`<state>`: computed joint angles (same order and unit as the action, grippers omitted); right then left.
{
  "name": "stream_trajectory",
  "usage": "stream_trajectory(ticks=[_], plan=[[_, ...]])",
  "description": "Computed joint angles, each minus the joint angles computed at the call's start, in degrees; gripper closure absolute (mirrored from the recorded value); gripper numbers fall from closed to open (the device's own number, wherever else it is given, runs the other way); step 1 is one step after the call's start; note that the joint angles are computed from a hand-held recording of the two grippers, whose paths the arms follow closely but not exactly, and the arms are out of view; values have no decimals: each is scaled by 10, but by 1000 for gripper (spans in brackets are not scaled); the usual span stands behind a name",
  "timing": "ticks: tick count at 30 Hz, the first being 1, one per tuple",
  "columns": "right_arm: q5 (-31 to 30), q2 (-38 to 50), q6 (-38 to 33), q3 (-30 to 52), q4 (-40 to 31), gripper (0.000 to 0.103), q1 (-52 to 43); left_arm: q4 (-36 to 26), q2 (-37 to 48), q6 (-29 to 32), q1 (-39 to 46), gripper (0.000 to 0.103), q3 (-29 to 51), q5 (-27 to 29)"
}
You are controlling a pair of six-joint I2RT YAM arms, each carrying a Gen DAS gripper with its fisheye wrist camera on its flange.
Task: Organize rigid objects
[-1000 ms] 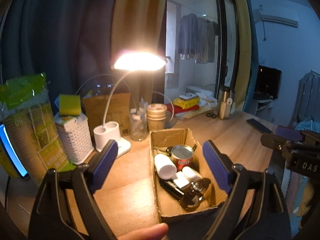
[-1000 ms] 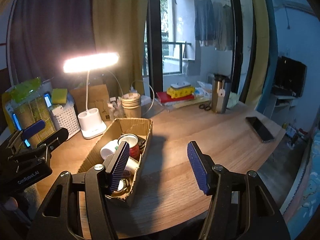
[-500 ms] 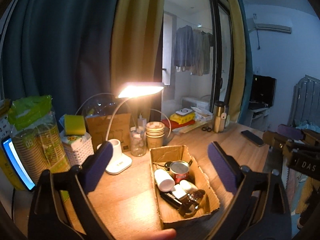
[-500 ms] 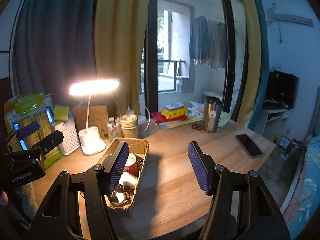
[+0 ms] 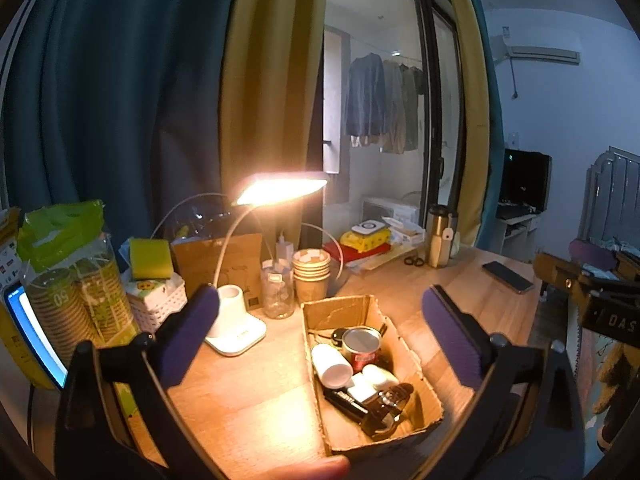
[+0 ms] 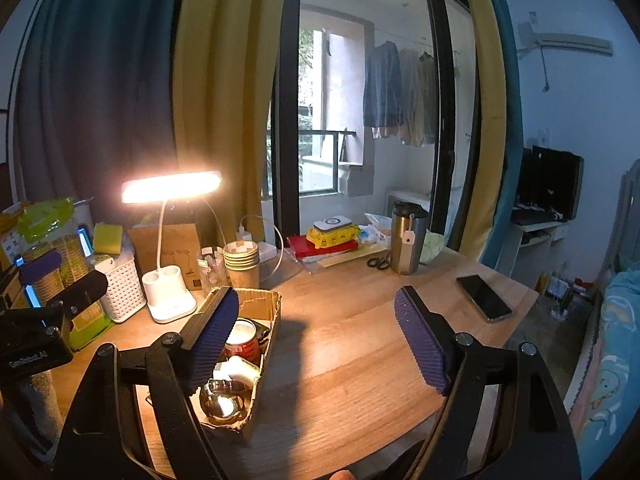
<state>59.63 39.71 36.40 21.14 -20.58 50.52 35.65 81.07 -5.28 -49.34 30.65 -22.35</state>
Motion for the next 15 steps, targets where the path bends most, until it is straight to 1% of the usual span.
stream_trajectory(ticks=[8,11,15], plan=[[-2,1,3,1,-6,20,4,-1,1,-5,-1,1,2,7],[-4,4,2,0,-4,20,2,-6,-2,-13,3,1,-1,28],[-7,5,0,1,-1,20,-1,-11,2,-7,-1,1,4,22]])
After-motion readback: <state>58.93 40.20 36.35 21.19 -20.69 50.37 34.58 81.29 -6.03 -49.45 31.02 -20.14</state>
